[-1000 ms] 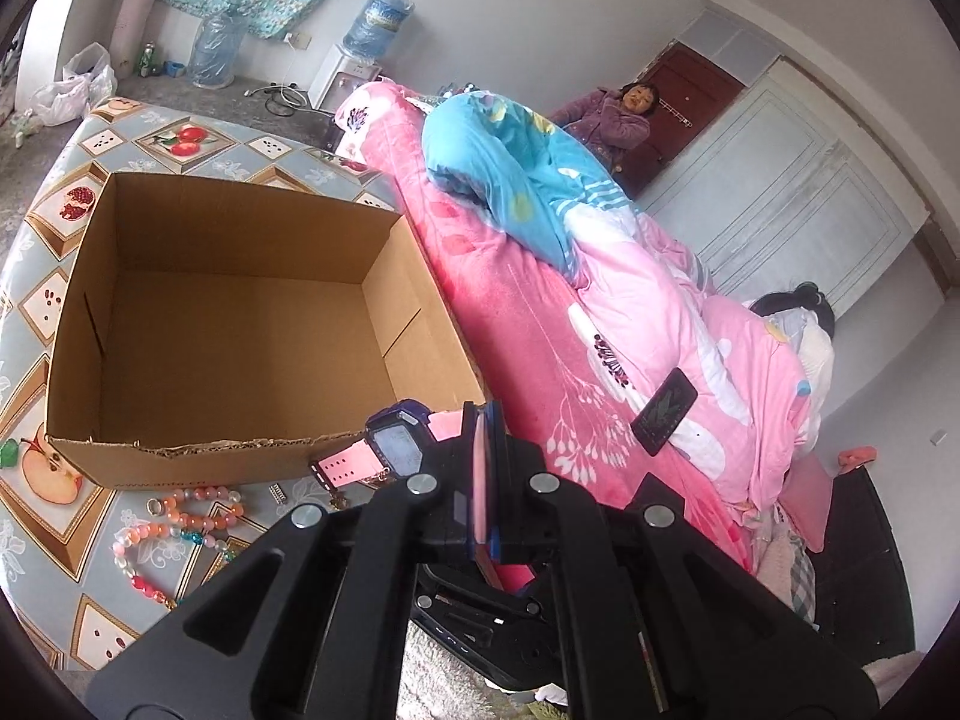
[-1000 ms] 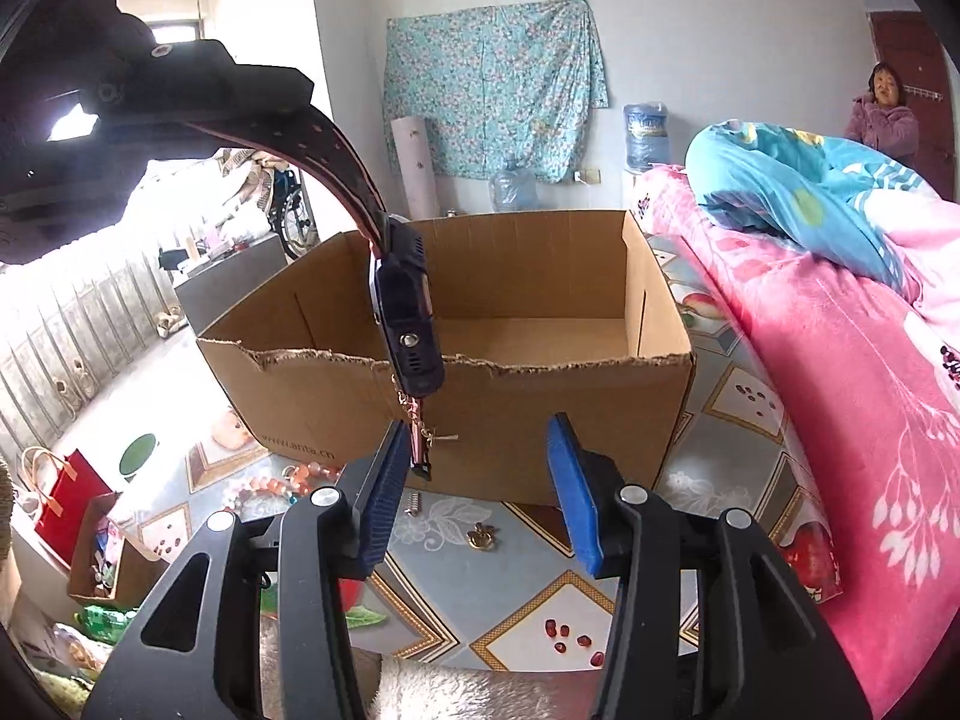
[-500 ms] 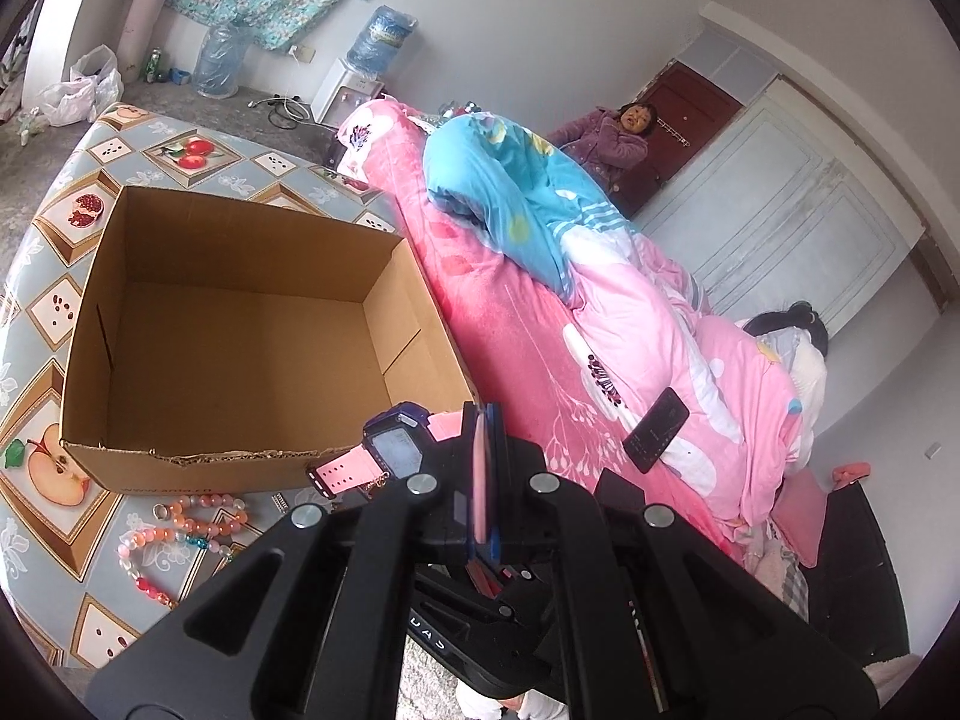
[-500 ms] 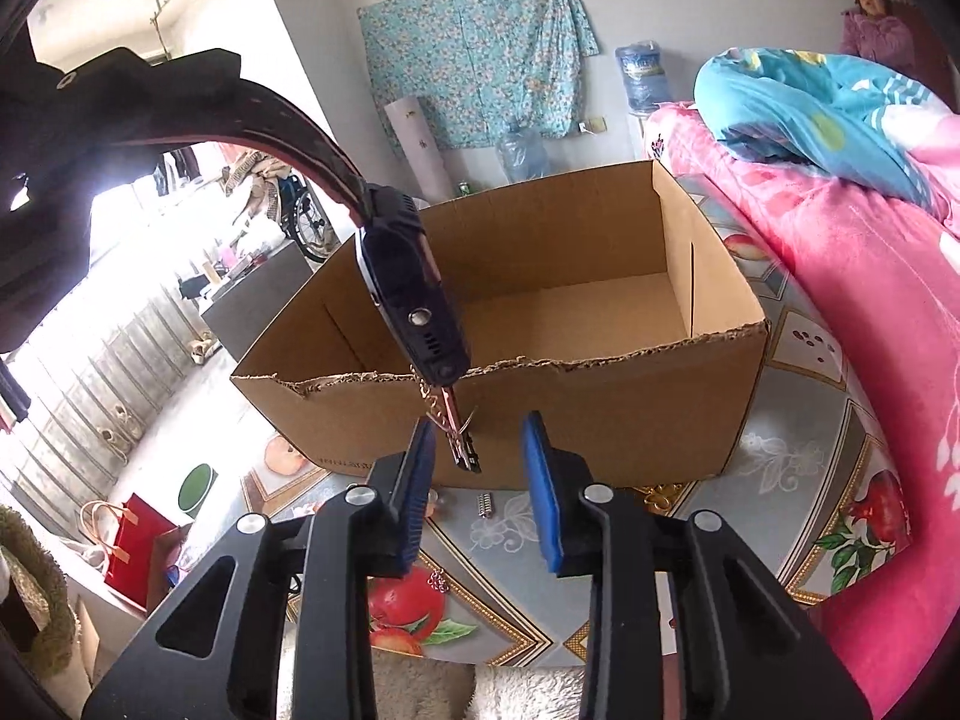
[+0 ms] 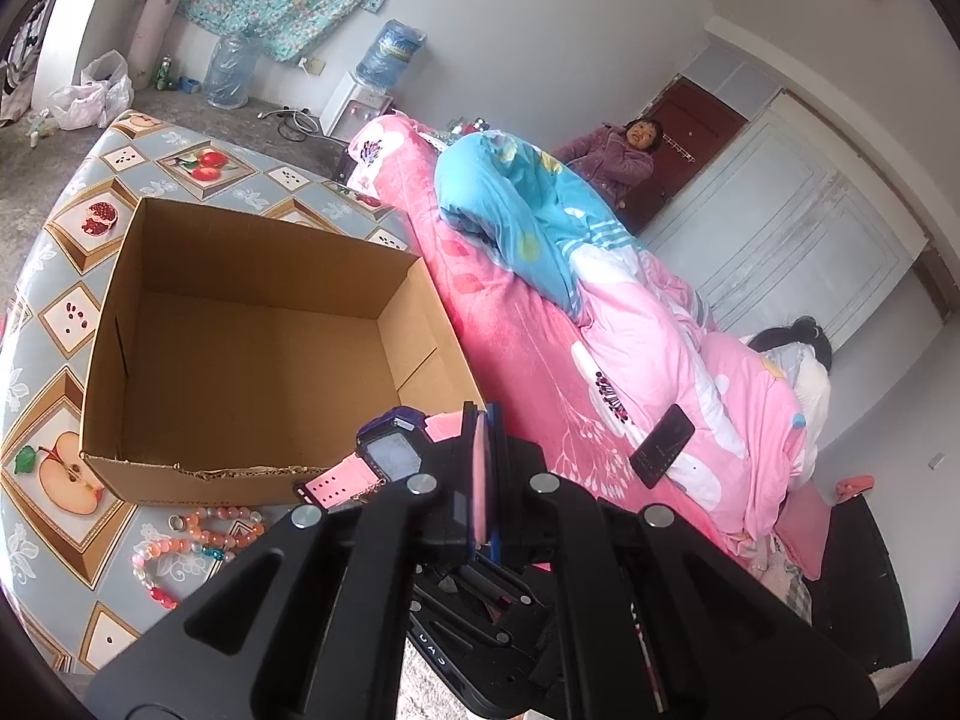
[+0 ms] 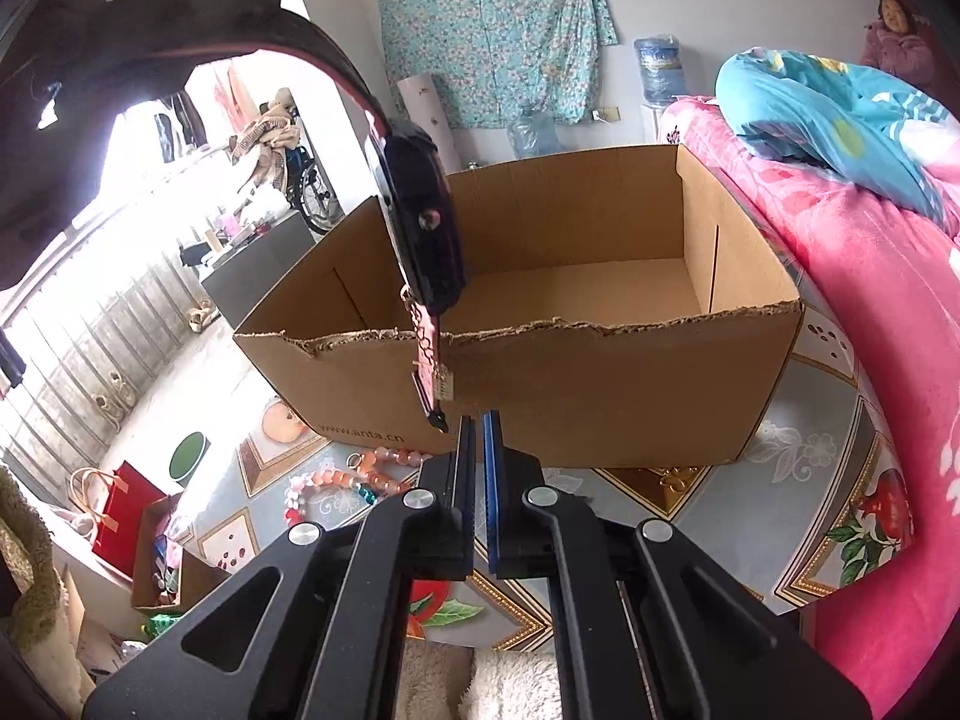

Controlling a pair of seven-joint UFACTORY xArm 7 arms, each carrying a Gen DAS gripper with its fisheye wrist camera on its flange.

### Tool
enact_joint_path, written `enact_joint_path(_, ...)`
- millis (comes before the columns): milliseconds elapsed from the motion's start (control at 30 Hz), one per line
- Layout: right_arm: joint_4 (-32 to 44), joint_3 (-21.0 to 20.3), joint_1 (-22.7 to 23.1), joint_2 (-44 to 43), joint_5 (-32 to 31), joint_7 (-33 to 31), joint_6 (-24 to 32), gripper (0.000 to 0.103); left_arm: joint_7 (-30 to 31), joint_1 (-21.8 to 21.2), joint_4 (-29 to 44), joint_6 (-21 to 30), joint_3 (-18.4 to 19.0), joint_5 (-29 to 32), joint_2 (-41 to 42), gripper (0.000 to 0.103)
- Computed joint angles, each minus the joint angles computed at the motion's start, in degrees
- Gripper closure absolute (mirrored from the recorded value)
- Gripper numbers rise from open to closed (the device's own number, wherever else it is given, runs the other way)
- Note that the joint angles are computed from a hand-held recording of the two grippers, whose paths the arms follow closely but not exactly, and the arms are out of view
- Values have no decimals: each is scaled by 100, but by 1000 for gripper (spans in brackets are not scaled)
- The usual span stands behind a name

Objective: Organize jewelry

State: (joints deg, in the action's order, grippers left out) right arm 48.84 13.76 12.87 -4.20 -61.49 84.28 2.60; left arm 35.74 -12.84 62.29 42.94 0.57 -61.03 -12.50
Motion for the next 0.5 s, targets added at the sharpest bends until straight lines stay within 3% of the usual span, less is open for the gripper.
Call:
enact_joint_path(167, -79, -91, 117, 77, 508, -524, -110, 100, 28, 16, -51, -17, 23, -39, -35, 101)
enact_joint_path(267, 8, 11, 21, 43, 71, -213, -118, 96, 3, 23, -39, 0, 30, -43, -17, 101)
enact_joint_path(367, 207, 87, 11, 24, -561, 209, 137, 61, 4, 32, -28, 28, 34, -44, -4, 101)
enact_joint_path(500, 444, -6, 166, 102, -832, 271, 349, 60, 42, 37, -42, 64, 34, -55, -13, 101)
